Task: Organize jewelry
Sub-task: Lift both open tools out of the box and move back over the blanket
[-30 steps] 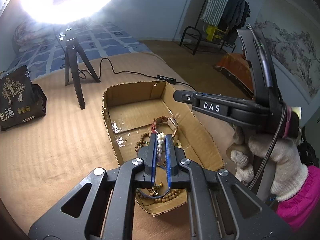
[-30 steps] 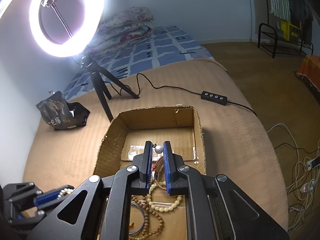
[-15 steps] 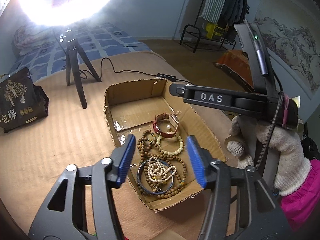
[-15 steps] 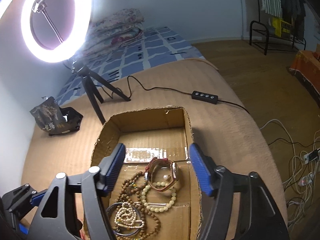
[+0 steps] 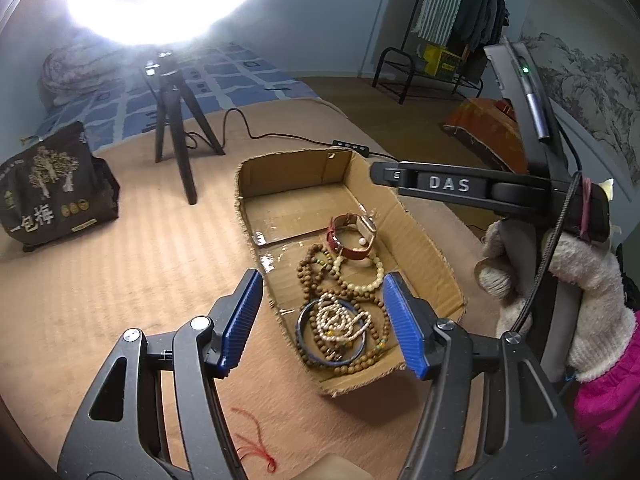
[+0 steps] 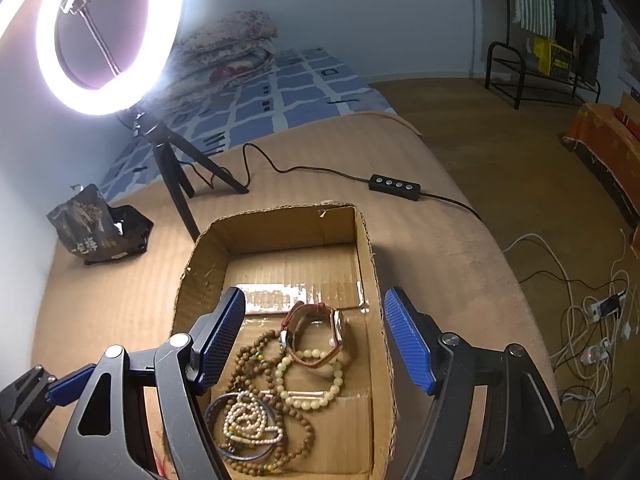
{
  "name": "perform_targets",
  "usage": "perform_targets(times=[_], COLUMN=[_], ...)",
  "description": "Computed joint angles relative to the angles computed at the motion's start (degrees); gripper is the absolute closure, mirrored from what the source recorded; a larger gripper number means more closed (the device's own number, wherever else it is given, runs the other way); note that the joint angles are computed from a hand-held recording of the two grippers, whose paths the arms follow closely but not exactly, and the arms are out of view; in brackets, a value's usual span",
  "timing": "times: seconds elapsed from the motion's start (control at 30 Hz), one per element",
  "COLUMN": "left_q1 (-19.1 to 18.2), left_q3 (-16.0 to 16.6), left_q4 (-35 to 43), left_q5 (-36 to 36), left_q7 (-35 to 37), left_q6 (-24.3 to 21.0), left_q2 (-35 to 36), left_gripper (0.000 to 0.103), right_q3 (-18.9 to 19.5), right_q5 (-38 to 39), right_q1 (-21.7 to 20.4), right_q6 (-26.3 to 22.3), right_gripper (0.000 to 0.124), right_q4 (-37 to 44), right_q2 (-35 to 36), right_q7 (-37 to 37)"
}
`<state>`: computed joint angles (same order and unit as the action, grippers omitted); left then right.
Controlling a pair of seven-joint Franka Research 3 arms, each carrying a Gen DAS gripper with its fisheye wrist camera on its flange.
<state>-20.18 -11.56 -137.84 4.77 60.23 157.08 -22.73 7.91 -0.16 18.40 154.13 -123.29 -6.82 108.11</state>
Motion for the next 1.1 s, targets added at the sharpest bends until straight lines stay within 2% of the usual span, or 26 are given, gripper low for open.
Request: perform_targets(times=[0.27,0.33,0.57,0.77,0.9,1.1], left_q1=[1.0,1.3,3.4,3.8,4.3,5.0], left_q3=[0.4,0.8,2.0,4.1,4.8,6.9], left_q4=[-4.7,-6.5,-12.8,-17.8,-19.8,-22.3], left_q5=[1.9,2.1,3.5,3.2,3.3,2.0], left_q7=[-1.2,-1.5,-3.2,-2.8,-1.8,0.0], left_q6=[-4.3,-5.3,-9.1,-10.5,-12.0,-12.5], left_q2=[-8.9,-11.6,-21.2,-27.6,-30.0,-30.3], left_gripper=[0.035,0.035,0.035,0.035,0.035,0.038], right_q3=[2.0,3.0,5.8,6.9,7.7,10.4], right_q5=[-3.6,-5.1,-8.4,-5.5,-3.1,-2.6], right_q1=[-0.5,-0.9,-0.9,2.2,5.0,7.3], right_q6=[-1.1,-1.7,-1.1,0.3,3.2,1.5], right_gripper=[0.051,0.042,0.042,0.042,0.042,0.042], right_q4=[-2.6,-3.1,-6.8,-9.9,-13.1,-13.7], right_q2=[-5.5,-6.8,-12.3,-14.7,-16.2,-14.6], right_q7=[2.3,3.7,4.1,0.9,-2.2,-4.1])
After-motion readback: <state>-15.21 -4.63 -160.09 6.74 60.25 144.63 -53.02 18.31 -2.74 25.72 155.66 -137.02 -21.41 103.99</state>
